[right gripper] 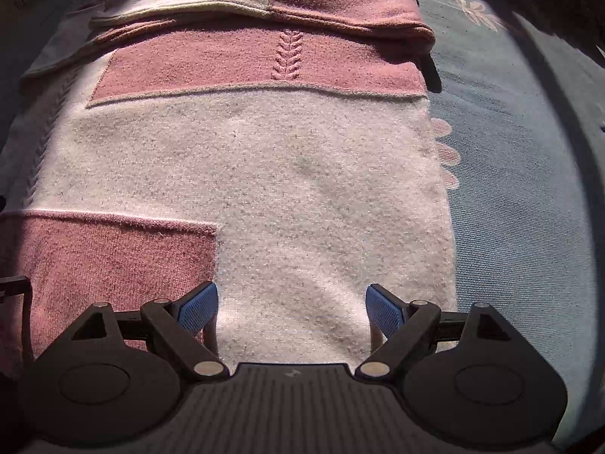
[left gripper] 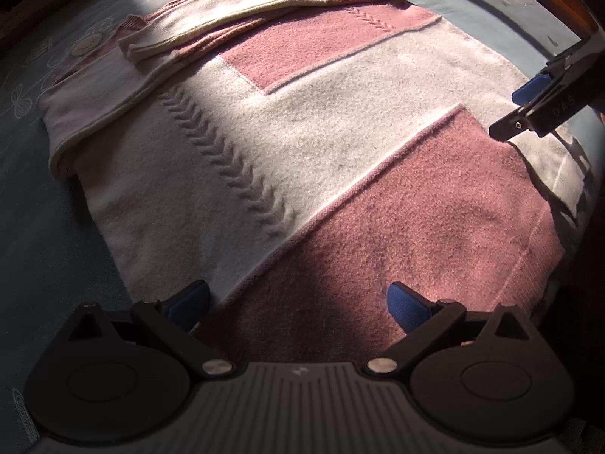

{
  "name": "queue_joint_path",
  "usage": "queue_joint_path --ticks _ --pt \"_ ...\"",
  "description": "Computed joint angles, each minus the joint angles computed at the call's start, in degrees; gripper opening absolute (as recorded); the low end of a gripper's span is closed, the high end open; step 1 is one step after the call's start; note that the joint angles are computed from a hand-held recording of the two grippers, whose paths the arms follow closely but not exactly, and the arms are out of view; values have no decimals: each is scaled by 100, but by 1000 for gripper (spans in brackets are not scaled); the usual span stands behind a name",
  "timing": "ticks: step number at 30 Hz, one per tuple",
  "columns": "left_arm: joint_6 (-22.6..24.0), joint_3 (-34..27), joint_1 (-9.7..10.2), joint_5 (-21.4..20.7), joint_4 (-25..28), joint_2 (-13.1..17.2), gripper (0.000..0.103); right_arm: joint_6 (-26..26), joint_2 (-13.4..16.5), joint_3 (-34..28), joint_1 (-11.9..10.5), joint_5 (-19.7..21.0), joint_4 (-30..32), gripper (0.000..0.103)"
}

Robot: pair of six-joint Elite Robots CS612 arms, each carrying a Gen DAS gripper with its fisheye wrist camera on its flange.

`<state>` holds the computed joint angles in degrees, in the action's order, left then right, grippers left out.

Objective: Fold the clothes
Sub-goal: 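Pull both open grippers back over the sweater toward the hem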

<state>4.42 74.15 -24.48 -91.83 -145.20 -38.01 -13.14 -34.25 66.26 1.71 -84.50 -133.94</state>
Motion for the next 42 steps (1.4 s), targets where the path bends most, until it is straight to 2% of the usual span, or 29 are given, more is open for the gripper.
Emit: queue_joint_path --ticks 3,5,10,14,17,19,24,33,35,39,42 --pt "6 -85 -4 -72 208 -41 99 310 81 -359 -8 10 756 90" --pt "-235 -206 -5 -168 194 -21 99 476 147 -595 -17 51 1117 90" --pt "-759 -524 -125 -94 -56 111 99 515 207 -801 -38 419 1132 90" --pt "-1318 -724 -190 -384 281 188 99 436 253 -905 -72 769 1253 90" --pt "-1782 -692 -214 -704 322 186 99 366 286 -972 -106 966 1401 90" --pt "-1968 -660 -245 -757 407 181 99 304 311 -997 -133 1080 1514 90" --pt "-2513 -551 -242 -836 671 152 99 101 288 -872 -216 1223 1471 91" --pt "-3173 -97 -185 -516 1245 -165 99 -360 76 -518 -382 1177 1580 91" --pt "-3215 16 -196 -381 981 -228 99 -512 12 -424 -403 1274 1508 91" --pt "-3206 92 -213 -422 276 -190 99 -974 -6 -383 -432 2075 1614 91" --pt "-3146 53 -239 -488 198 -107 99 -1324 44 -421 -393 2396 1876 91"
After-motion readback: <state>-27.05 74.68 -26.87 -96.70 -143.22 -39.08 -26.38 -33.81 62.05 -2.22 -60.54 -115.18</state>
